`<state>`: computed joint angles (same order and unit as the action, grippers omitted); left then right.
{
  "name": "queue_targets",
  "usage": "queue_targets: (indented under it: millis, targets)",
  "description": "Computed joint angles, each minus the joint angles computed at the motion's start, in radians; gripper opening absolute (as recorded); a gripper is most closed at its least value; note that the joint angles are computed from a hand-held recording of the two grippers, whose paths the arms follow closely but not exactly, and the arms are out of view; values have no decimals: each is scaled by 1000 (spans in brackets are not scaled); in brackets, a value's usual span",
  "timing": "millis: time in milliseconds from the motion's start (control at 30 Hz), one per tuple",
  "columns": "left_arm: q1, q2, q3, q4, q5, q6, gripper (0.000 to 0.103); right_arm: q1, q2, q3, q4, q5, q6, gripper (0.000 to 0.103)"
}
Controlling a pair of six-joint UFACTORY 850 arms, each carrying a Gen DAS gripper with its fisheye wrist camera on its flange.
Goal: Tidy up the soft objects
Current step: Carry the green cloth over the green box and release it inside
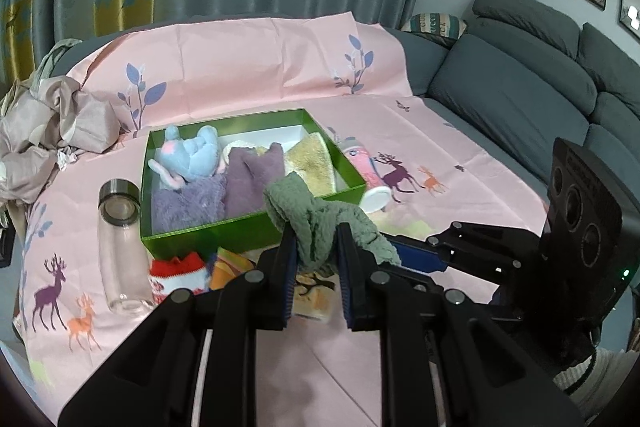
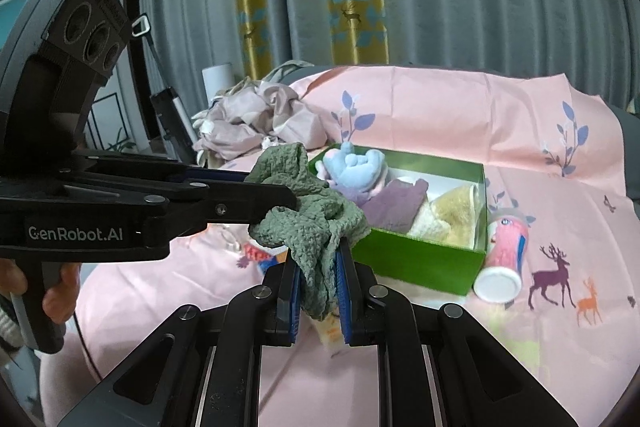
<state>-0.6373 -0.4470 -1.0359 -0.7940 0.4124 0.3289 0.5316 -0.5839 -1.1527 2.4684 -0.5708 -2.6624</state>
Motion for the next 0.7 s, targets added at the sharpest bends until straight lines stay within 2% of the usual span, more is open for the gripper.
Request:
queue_targets:
  millis: [400, 633, 700]
  targets:
    - [100, -95, -148, 65, -93, 2, 17, -1, -122, -194, 22, 60, 5, 17]
    - [166, -178, -259, 56, -171, 14, 16, 1, -234, -372, -41, 152, 68, 17]
    - [189, -205, -294, 85, -206, -36, 16, 2, -272, -436, -105, 188, 140, 17]
